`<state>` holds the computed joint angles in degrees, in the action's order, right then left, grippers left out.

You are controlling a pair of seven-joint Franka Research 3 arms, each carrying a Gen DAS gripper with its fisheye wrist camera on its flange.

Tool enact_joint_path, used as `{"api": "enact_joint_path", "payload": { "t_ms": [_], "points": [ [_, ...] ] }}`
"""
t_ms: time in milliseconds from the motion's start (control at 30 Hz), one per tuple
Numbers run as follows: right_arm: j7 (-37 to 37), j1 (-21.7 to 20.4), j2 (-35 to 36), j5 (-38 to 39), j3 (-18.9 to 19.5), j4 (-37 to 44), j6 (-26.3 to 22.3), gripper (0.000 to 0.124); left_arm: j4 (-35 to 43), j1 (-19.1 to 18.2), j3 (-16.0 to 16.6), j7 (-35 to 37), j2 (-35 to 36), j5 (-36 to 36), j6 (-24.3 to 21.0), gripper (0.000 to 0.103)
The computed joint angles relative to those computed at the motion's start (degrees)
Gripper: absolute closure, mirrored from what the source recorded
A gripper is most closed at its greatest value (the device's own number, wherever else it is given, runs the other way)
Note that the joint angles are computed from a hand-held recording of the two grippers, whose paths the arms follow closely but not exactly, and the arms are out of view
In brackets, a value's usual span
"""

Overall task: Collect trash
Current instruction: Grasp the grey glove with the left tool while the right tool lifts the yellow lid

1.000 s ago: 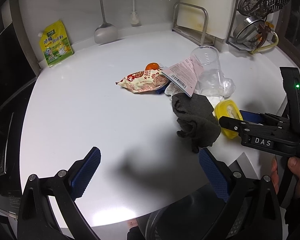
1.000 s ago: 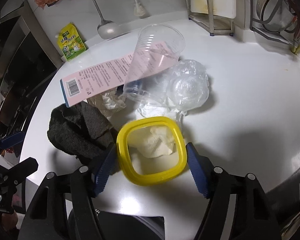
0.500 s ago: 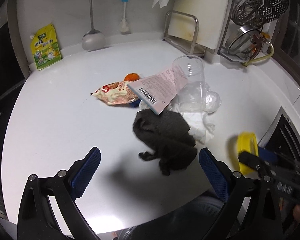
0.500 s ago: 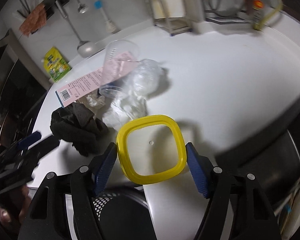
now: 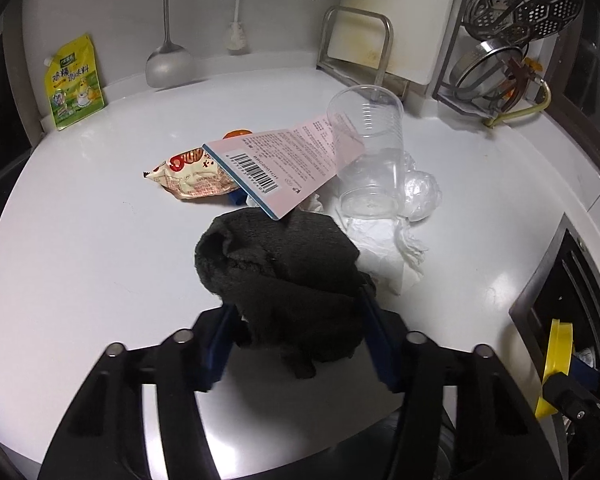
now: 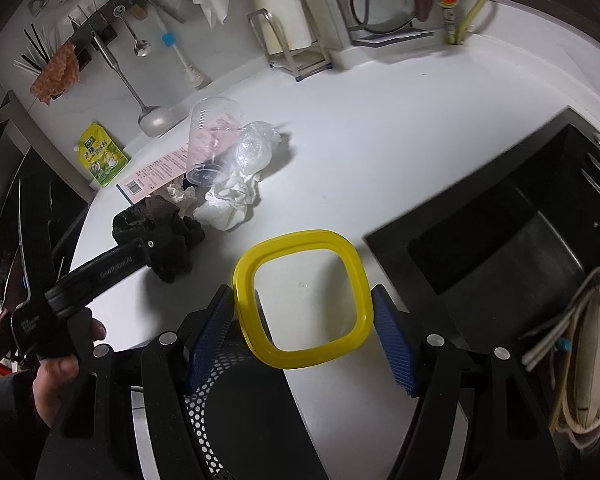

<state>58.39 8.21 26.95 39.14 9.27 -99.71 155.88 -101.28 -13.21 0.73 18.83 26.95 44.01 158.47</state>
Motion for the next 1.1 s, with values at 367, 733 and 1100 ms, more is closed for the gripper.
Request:
{"api": "enact_joint_path", "payload": {
  "t_ms": [367,733,1100],
  "points": [
    [-2.76,-0.29,-5.2,4.14,0.52,-6.05,1.31,0.056,-6.91,1.17,-1.13,1.09,-6.49,0.46,0.3,0.088],
    [-5.71,1.7,-10.5,6.18,-0.32,-10.86,-0.27,0.056,-17.55,4.28,-5.26,2.38,-18.01,1.72,-1.76,0.089],
    [-9.17,3.77,-15.9,8.91,-1.48,-16.42,-2.49,0.056,-24.61,5.42,-9.16,2.16,-25.33,1.41,-2.1,0.089]
  ]
}}
